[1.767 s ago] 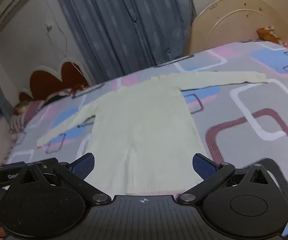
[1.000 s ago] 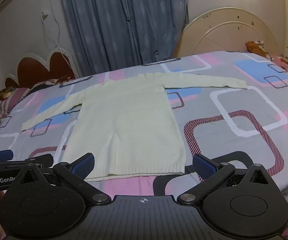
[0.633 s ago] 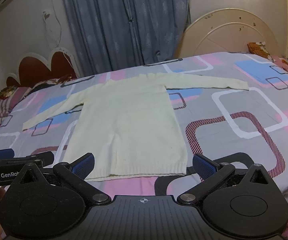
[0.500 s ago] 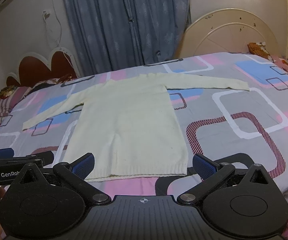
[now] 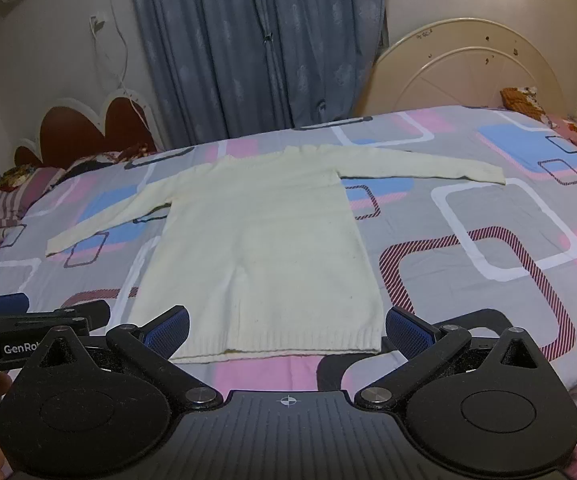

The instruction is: Fold small clothes

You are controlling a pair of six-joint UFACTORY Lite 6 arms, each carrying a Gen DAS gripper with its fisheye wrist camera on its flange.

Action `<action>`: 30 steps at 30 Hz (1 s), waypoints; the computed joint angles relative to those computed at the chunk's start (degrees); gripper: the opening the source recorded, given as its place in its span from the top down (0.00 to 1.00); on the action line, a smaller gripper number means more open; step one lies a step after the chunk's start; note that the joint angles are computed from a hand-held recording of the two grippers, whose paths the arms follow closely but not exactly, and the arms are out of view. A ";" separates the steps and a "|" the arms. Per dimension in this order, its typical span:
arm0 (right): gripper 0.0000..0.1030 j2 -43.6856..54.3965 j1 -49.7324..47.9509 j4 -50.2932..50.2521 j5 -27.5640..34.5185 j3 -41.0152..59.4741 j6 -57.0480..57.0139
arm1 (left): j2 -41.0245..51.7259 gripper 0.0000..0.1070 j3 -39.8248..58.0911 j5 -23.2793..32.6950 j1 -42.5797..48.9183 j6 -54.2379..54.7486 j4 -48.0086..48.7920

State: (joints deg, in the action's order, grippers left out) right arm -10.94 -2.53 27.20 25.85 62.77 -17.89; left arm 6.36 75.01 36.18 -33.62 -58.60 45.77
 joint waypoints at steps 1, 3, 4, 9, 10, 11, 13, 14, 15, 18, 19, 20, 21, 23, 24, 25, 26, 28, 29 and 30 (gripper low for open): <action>0.00 0.03 -0.05 -0.01 0.01 0.06 -0.04 | 0.04 0.04 0.14 0.02 0.13 0.29 -0.28; 0.00 0.07 -0.17 0.36 -0.06 -0.05 -0.47 | 0.08 0.04 0.22 0.02 0.18 0.49 -0.50; 0.00 -0.12 -0.13 0.26 -0.10 -0.28 -0.34 | 0.02 0.04 0.17 0.02 0.22 0.51 -0.47; 0.00 -0.53 -0.72 1.40 0.03 -0.76 -1.88 | -0.03 0.04 0.07 -0.12 0.27 0.47 -0.44; 0.00 -0.42 -0.64 1.48 -0.07 -0.73 -1.92 | -0.03 0.04 0.08 -0.10 0.27 0.53 -0.54; 0.00 -0.45 -0.71 1.69 -0.11 -0.79 -2.16 | -0.02 0.04 0.11 -0.03 0.27 0.53 -0.62; 0.00 -0.48 -0.82 1.83 -0.15 -0.82 -2.33 | 0.04 0.04 0.26 -0.31 0.74 1.02 -0.82; 0.00 -0.41 -0.69 1.64 -0.23 -0.78 -2.12 | 0.12 0.04 0.30 -0.37 0.78 1.06 -0.73; 0.00 -0.43 -0.67 1.65 -0.22 -0.80 -2.10 | 0.28 0.04 0.47 -0.33 0.78 1.06 -0.66; 0.00 -0.02 -0.66 1.34 -0.09 -0.30 -1.73 | 0.54 0.04 0.72 -0.46 0.84 1.32 -0.87; 0.00 0.05 -0.73 1.31 -0.04 -0.24 -1.77 | 0.69 0.04 0.81 -0.49 0.85 1.34 -0.79; 0.00 0.12 -0.70 1.10 -0.13 -0.18 -1.52 | 1.01 0.04 1.21 -0.32 0.74 1.38 -0.83; 0.00 0.15 -0.82 1.25 -0.11 -0.13 -1.65 | 1.16 0.04 1.38 -0.46 0.87 1.75 -1.11; 0.00 0.39 -0.72 0.96 -0.20 0.08 -1.18 | 1.41 0.04 1.63 -0.59 1.01 2.16 -1.37; 0.00 0.58 -0.62 0.61 -0.21 0.28 -0.73 | 1.44 0.04 1.65 -0.62 1.03 2.19 -1.36; 0.00 0.60 -0.62 0.56 -0.23 0.29 -0.60 | 1.64 0.04 1.83 -0.63 1.00 2.20 -1.33; 0.00 0.66 -0.60 0.67 -0.27 0.30 -0.67 | 1.76 0.04 1.92 -0.64 1.00 2.20 -1.29; 0.00 0.65 -0.62 0.50 -0.26 0.28 -0.57 | 1.94 0.04 2.05 -0.64 0.94 2.20 -1.25; 0.00 0.81 -0.64 0.53 -0.26 0.40 -0.62 | 2.09 0.04 2.18 -0.67 0.95 2.26 -1.28; 0.00 0.86 -0.66 0.61 -0.28 0.44 -0.69 | 2.16 0.04 2.24 -0.67 0.96 2.27 -1.27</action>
